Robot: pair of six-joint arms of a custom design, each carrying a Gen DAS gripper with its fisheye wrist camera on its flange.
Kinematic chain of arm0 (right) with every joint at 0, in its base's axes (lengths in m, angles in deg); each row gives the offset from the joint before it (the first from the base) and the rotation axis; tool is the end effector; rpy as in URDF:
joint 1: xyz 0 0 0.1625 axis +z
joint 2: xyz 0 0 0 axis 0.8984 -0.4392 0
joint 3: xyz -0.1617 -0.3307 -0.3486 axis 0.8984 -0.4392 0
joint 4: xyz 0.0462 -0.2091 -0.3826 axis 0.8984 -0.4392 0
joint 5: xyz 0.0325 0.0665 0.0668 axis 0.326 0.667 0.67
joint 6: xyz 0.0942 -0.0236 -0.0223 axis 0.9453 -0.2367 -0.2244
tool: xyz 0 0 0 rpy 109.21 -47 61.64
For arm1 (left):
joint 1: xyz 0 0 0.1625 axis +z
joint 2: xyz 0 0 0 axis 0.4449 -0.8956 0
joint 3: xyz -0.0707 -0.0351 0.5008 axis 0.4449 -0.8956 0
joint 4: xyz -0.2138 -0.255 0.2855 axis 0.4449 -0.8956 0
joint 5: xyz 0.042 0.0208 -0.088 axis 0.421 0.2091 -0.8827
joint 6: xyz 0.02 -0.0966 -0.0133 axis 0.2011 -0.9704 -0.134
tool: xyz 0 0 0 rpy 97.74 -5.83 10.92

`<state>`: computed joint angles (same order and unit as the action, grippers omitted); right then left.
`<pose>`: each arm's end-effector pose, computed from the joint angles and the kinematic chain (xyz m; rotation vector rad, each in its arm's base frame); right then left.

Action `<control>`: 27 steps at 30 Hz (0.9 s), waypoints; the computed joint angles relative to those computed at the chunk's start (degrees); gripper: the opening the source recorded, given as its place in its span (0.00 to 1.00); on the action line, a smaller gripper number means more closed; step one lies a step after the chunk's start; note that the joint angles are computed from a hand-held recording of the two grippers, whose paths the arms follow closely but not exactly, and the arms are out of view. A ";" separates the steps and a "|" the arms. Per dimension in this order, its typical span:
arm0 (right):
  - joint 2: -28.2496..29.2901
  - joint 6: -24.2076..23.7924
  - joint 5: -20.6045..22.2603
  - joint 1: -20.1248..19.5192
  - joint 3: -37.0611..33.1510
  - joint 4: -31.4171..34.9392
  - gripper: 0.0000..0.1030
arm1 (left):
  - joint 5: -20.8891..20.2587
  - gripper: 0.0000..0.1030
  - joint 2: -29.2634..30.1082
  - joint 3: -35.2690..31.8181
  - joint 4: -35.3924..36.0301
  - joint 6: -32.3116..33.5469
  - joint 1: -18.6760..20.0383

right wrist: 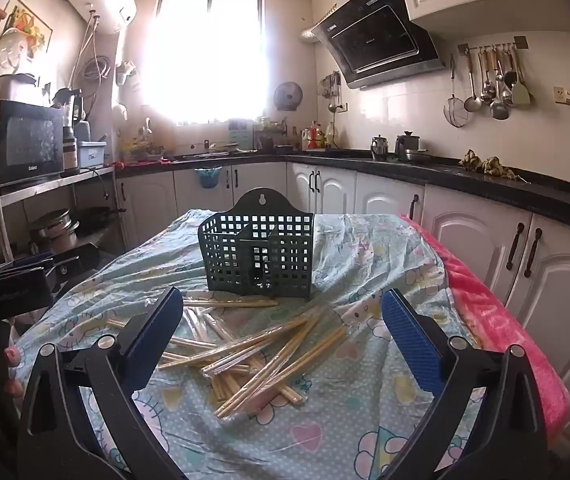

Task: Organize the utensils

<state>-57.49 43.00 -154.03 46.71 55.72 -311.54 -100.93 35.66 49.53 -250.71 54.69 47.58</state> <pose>0.3173 -0.6686 0.0095 0.2344 -1.7672 1.5114 -0.0848 -0.8147 0.2500 1.0755 2.4704 -1.1508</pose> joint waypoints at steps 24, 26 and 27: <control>0.14 -1.47 0.82 0.25 -0.21 -1.50 0.94 | -0.80 0.91 -0.44 0.58 -1.55 1.54 -0.20; 0.20 -1.72 0.95 0.26 -0.20 -1.69 0.94 | -0.78 0.91 -0.46 0.52 -1.47 1.55 -0.23; 0.18 -1.72 0.93 0.26 -0.17 -1.64 0.94 | -0.73 0.91 -0.46 0.54 -1.60 1.59 -0.25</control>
